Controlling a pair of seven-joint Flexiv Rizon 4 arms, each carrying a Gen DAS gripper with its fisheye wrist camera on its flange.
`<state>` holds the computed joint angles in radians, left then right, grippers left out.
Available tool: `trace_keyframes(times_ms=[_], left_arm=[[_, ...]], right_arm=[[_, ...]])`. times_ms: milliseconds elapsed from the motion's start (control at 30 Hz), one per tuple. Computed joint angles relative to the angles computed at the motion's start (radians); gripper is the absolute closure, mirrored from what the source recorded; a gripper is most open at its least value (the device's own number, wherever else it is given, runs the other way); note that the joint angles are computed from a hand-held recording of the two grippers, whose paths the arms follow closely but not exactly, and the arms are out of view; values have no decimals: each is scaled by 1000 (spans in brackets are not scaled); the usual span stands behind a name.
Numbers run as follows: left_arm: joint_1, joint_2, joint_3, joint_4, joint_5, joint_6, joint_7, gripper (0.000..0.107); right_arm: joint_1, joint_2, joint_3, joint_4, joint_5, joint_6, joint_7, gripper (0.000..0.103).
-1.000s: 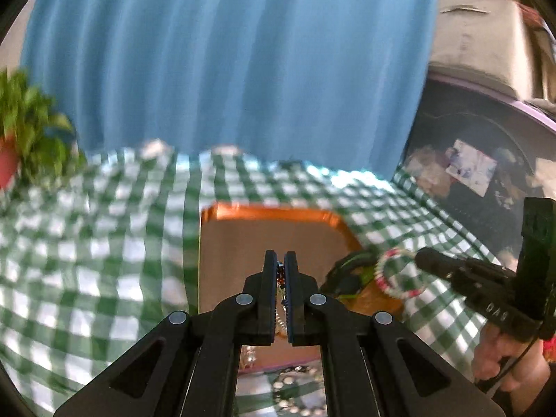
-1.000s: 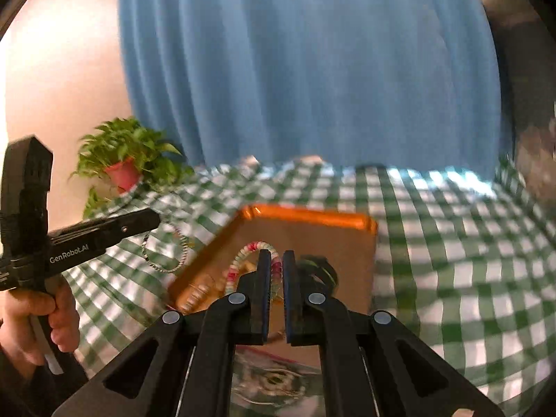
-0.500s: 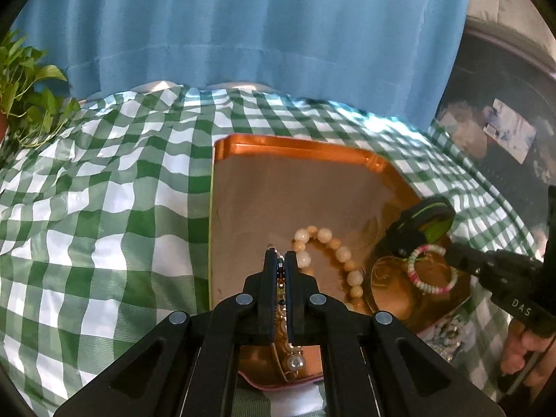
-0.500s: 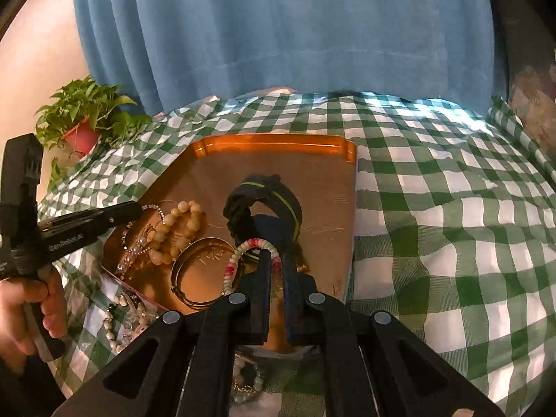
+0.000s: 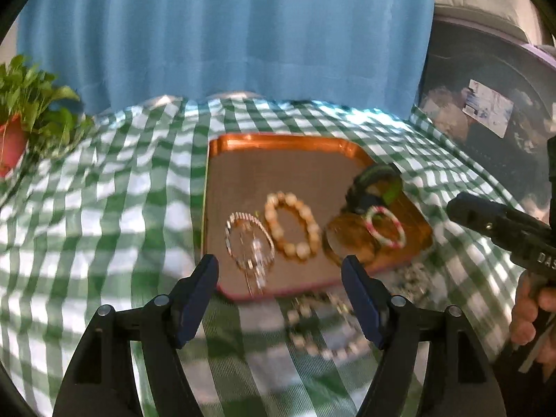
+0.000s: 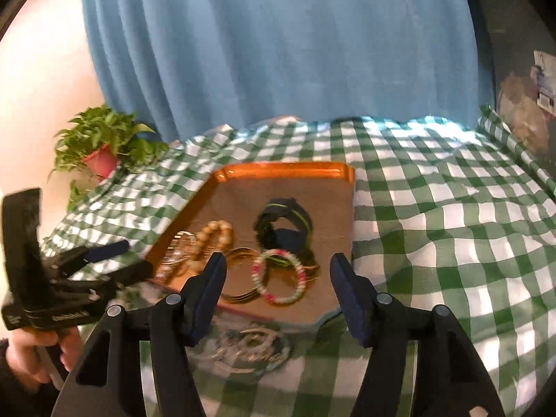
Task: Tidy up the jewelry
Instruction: 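Open both tools, dropping both bracelets into the tray, then move both tools back to the jewelry pile beside the tray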
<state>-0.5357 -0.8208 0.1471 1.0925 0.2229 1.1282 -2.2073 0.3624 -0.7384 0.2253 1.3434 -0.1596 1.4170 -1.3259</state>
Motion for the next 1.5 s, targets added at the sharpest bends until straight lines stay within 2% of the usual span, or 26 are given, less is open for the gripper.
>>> trace_keyframes(times_ms=[100,200,267,333,367,533,733,867,933,1067,1100,1133,1200,1267,1367,1433,1500], left_arm=[[-7,50,-5,98,2,69,-25,35],[2,75,-29,165,-24,110,-34,38],[7,71,-42,172,-43,109,-13,52],[28,56,-80,160,-65,105,55,87],[35,49,-93,152,-77,102,87,88],[31,18,-93,114,-116,52,151,88],[31,5,-84,98,-133,18,171,87],[17,-2,-64,77,-120,-6,168,87],[6,-10,-49,63,-100,-8,162,87],[40,-8,-88,93,-128,52,165,91],[41,-6,-86,98,-134,54,162,97],[52,0,-99,115,-148,68,168,97],[39,18,-75,137,-148,63,153,99],[17,58,-35,173,-111,47,145,100],[14,102,-16,237,-89,82,93,100],[20,107,-23,252,-86,80,84,99],[47,102,-66,261,-111,73,118,99]], right_arm=[[12,50,-11,90,-29,45,-36,52],[-25,63,58,147,-39,63,-111,62],[-57,42,128,130,-21,15,-158,70],[-93,8,211,86,17,-52,-221,72],[-96,-4,230,67,29,-84,-251,72],[-47,-27,203,27,54,-143,-323,77],[0,-48,148,-43,120,-204,-328,77],[-22,-80,194,-121,200,-287,-370,78],[-14,-90,188,-154,224,-343,-383,78],[18,-75,143,-144,245,-336,-404,80],[20,-72,139,-140,252,-330,-408,83],[26,-68,128,-134,253,-319,-404,85],[31,-64,120,-127,257,-312,-399,85],[28,-58,123,-117,265,-297,-404,85],[16,-39,136,-92,281,-269,-419,85],[3,-25,152,-73,294,-255,-434,85],[0,-21,156,-68,298,-257,-440,85]])
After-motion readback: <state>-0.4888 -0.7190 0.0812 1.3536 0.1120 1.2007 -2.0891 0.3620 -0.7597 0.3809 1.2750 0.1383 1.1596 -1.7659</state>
